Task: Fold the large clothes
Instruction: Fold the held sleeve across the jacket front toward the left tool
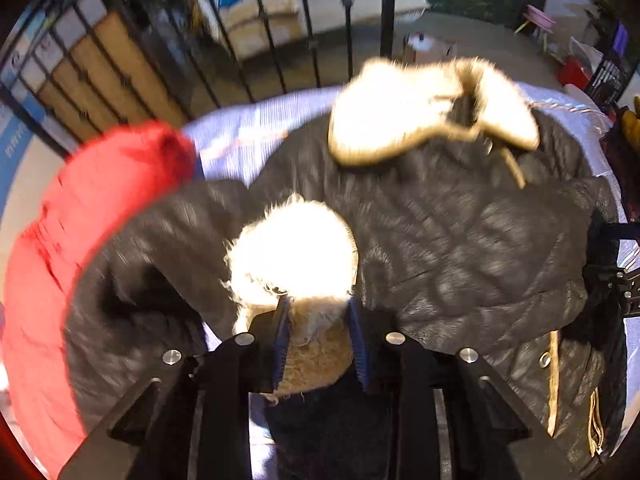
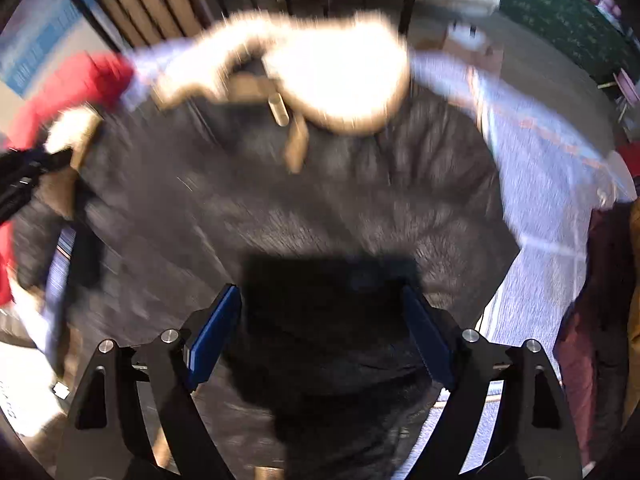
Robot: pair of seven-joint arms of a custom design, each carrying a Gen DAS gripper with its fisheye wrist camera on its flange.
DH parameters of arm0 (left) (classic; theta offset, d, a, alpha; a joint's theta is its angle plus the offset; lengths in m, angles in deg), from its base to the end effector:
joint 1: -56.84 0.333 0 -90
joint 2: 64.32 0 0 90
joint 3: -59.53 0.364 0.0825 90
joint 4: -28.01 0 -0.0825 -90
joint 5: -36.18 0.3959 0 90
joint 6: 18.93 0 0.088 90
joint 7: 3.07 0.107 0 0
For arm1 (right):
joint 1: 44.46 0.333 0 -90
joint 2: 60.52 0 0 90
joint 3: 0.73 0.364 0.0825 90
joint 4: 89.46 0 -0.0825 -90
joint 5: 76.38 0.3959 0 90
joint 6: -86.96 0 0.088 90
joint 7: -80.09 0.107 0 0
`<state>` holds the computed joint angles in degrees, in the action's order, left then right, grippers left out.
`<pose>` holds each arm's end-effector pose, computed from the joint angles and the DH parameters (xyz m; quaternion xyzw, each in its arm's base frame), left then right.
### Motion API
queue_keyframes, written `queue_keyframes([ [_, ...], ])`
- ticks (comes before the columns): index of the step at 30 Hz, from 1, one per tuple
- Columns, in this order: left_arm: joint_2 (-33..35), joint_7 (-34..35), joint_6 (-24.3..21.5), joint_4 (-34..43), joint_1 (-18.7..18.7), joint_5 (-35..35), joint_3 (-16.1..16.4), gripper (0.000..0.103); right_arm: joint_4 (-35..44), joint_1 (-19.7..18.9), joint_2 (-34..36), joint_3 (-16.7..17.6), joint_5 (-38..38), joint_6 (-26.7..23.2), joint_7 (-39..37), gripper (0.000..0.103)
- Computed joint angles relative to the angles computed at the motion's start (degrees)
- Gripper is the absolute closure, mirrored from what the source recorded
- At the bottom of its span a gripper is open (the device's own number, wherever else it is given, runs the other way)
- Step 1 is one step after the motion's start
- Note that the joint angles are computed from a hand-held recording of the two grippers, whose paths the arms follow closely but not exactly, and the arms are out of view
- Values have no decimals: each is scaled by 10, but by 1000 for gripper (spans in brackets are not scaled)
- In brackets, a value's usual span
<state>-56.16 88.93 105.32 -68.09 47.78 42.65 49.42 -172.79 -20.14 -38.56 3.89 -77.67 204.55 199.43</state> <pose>0.6237 -0.2040 0.5951 -0.5394 0.8228 -0.1171 0.1353 0.6398 0.3408 0.5298 -0.7002 0.7057 -0.0254 0.1048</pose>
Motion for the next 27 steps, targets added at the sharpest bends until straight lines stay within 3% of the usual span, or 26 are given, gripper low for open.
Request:
queue_keyframes([
  [5,11,-11,-9,9,9,-29,4,73,-7,2,5,3,-13,-13,-53,22],
  [9,41,-5,-36,46,4,-18,2,65,17,5,21,-4,-13,-34,-24,22],
  [11,47,-2,-51,50,3,-18,2,55,48,20,43,-8,-45,-67,-25,21],
  [16,40,0,-46,40,-20,60,4,50,94,36,68,-15,-71,-113,-18,18],
  [17,29,-6,-38,32,-17,52,5,48,89,36,62,-16,-69,-107,-12,18],
  [18,17,-11,-27,23,-12,38,5,40,81,36,54,-17,-69,-97,0,18],
  [19,-1,-15,-10,7,-4,15,5,24,56,37,33,-18,-66,-65,23,18],
  [20,-23,-23,15,-16,4,-11,6,17,22,35,6,-17,-62,-22,46,18],
  [23,-79,-51,46,-68,23,-75,13,15,-75,32,-68,-13,-62,67,109,18],
  [27,-137,-116,42,-125,46,-68,24,15,-122,19,-109,5,-28,77,151,18],
])
